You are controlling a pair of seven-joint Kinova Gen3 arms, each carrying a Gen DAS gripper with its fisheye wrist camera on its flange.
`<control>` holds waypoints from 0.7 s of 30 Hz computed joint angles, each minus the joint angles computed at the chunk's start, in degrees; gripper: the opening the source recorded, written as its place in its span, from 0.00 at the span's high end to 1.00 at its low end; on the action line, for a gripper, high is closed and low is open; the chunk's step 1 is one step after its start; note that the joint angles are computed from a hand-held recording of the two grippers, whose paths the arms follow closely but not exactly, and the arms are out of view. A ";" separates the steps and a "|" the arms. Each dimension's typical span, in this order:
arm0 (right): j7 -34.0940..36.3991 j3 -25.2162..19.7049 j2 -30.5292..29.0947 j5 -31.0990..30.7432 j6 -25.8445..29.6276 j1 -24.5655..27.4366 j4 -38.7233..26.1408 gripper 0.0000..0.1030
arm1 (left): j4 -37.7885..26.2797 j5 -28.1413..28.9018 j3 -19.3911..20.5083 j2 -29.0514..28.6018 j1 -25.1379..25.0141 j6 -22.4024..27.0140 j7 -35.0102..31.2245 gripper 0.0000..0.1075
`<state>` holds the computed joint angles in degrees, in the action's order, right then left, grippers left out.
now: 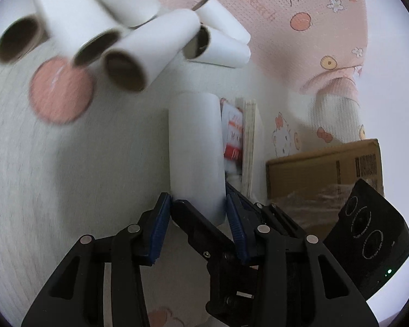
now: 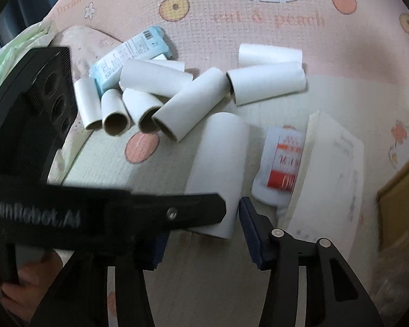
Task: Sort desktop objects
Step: 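Lower the left gripper onto an upright white tube and close it, then lift the tube with the left gripper and carry it toward the box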
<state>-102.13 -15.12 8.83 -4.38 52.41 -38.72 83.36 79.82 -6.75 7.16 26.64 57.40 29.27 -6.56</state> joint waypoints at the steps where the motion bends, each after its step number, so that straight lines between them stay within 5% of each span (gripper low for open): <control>1: -0.05 0.07 -0.38 0.16 -0.47 -0.44 0.53 0.56 | 0.52 -0.49 -0.97 -0.43 1.28 0.01 1.66 0.58; 11: -0.17 -1.14 -1.39 0.12 1.84 -1.67 0.98 0.56 | 3.04 -4.37 -1.90 -2.07 4.19 -0.93 8.48 0.58; 15: -0.06 -0.88 -0.70 -0.79 2.36 -1.39 0.10 0.56 | 3.64 -6.51 -2.95 -3.00 4.99 -0.82 11.29 0.46; 21: -0.81 -0.20 0.54 -4.76 3.53 0.39 -1.13 0.55 | 4.87 -6.97 -1.90 -3.76 2.36 -2.47 11.52 0.44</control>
